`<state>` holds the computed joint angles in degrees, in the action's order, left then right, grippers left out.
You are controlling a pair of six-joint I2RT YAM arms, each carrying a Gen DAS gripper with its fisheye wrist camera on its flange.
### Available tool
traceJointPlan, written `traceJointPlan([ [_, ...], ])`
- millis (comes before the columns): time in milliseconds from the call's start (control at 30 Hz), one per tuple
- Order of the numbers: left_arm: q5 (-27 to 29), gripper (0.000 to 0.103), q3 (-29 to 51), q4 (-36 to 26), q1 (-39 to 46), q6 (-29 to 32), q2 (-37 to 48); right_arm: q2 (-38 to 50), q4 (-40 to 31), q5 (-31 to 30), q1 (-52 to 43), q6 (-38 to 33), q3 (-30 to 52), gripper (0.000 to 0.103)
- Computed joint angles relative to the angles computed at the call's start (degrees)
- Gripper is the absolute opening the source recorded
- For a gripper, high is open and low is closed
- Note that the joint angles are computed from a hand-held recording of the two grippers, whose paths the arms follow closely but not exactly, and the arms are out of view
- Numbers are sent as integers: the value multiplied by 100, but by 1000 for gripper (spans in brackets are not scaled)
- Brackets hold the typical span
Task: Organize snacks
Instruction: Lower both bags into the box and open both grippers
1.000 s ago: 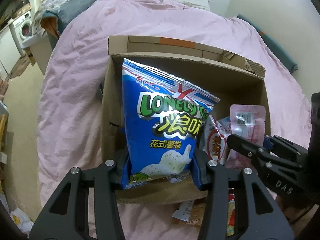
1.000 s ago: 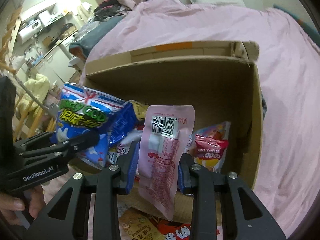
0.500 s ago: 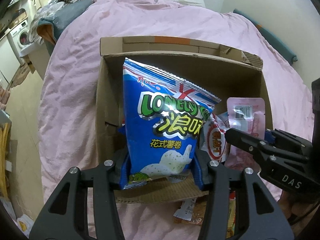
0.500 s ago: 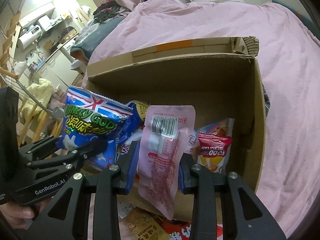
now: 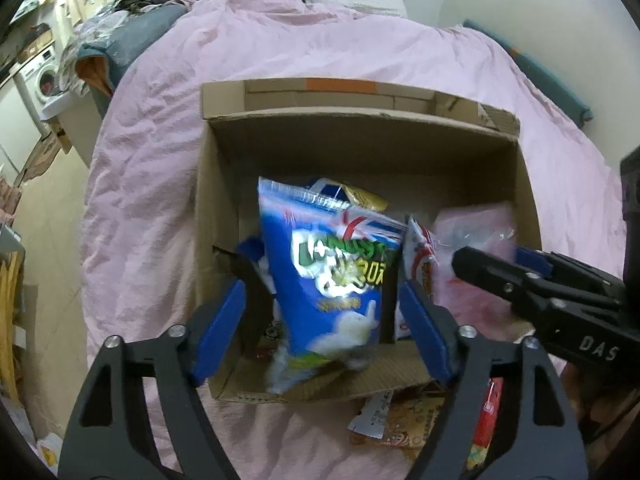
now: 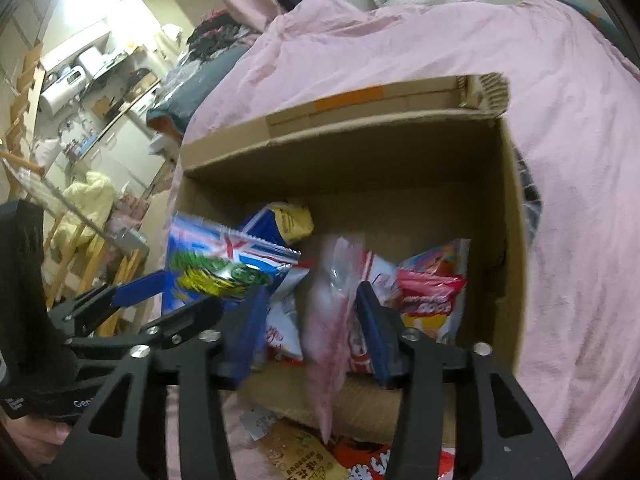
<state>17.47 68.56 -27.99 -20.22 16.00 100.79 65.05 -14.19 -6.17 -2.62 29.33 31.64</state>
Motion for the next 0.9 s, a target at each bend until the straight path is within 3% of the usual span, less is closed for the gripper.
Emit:
traceJointPlan([
  [67,61,80,173,-177,45,-45,136,-89,63,-103,-144,55,-70,86],
  [100,71,80,222,-224,60,-62,184,-178,142,-195,-241,115,-150,88],
  [600,-101,80,-3,47,33,-18,-18,-356,-28,-117,-327,8,-94,88],
  [900,84,80,-209,-34,320,19,-355,-1095,-775,203,-245,134,-170,88],
])
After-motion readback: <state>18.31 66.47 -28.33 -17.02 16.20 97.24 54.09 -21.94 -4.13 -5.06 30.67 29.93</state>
